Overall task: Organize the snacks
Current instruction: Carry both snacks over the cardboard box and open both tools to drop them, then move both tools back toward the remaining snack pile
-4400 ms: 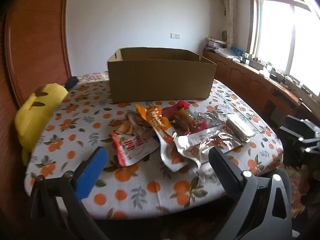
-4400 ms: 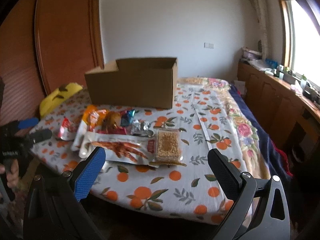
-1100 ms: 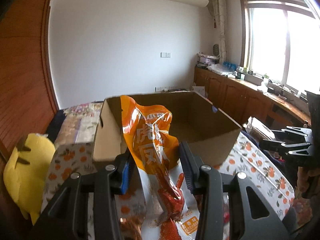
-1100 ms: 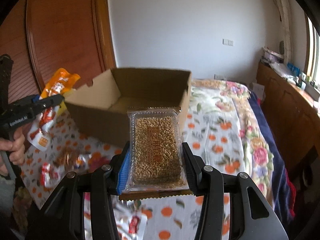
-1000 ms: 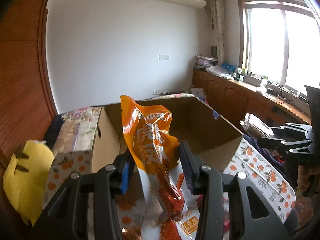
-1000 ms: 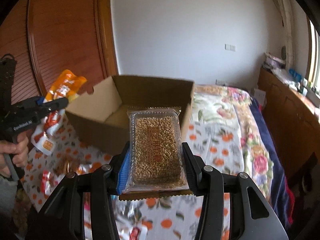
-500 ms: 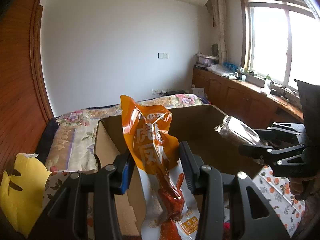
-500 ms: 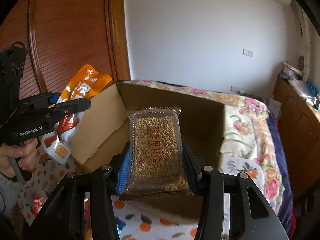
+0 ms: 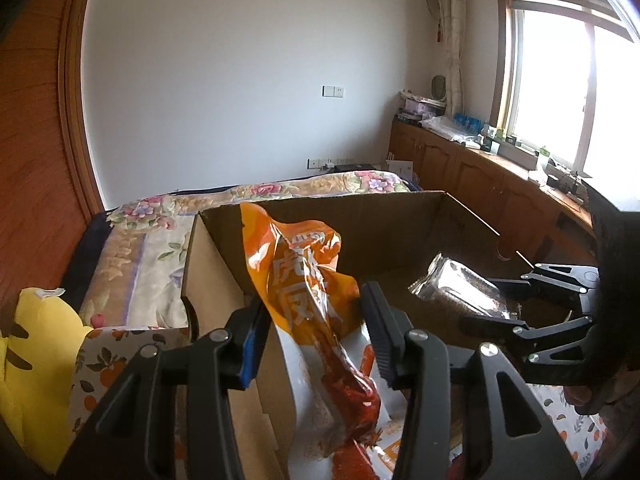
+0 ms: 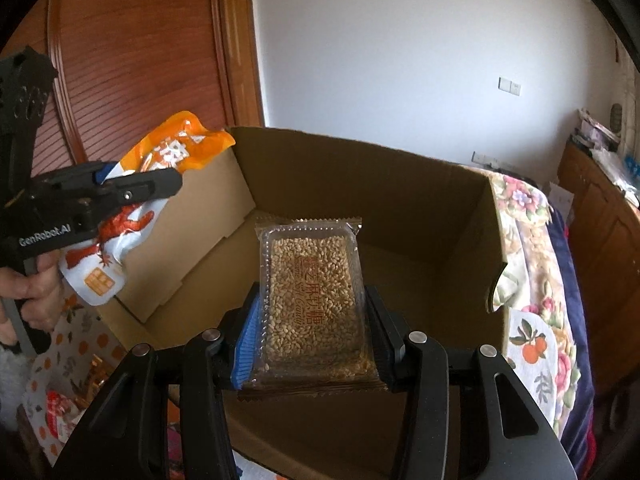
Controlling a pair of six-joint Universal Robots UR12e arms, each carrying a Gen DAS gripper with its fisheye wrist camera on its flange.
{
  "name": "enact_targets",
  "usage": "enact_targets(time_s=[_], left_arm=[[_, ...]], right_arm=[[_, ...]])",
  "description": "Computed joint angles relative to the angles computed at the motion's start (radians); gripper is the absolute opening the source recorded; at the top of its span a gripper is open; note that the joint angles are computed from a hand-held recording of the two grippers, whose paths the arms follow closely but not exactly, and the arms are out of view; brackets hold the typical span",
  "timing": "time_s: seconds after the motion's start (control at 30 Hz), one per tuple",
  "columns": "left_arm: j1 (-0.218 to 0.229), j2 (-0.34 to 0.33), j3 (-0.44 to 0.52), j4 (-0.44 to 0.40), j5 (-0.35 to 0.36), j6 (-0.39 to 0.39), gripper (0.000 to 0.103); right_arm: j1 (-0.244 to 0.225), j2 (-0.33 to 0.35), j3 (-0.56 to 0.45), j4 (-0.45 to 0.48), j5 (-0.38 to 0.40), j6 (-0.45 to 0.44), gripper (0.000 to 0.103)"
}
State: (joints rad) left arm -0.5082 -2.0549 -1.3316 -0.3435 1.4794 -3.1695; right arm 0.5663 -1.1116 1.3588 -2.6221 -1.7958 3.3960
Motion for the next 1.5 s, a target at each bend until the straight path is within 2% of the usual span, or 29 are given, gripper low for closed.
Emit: enact_targets(time_s=[0.2,0.33,0.5,0.67,0.77,0.9,1.07,1.33,1.5], left_arm=[[-0.008,0.006,0.014,-0.040,0.023,0.042,0.053],[-0.013,0.014,0.011,-0.058,0.047,0.052,0.057],[-0.021,0.038,-0.006,-0.098,0.078,0.057,0.059],[-0.029,0.082,-0.048,-0.099,0.080,0.059,0.071],[-0.028,0.112,-0.077,-0.093,0.057,0.054,0.071],[-0.036,0.145,-0.102,-0.100,0.074,0.068,0.072],[-0.035,0.187,-0.140,-0.117,0.048,0.070,0.073],[-0.049,0.247,-0.206,-0.112,0.079,0.117,0.075],[-0.047,0.282,-0.252,-0.115,0.054,0.103,0.075]], right_arm=[[0.001,0.002,-0.009,0.024,-0.004,0.003,0.052],[0.007,0.003,-0.014,0.024,-0.025,0.002,0.062],[0.019,-0.010,-0.003,0.018,-0.044,0.003,0.066],[0.030,-0.037,0.020,0.013,-0.055,0.025,0.067],[0.041,-0.059,0.040,0.011,-0.065,0.037,0.068],[0.060,-0.086,0.066,0.017,-0.085,0.051,0.068],[0.084,-0.114,0.094,0.031,-0.102,0.072,0.068],[0.118,-0.149,0.137,0.035,-0.120,0.101,0.069],[0.137,-0.167,0.163,0.028,-0.124,0.124,0.069]])
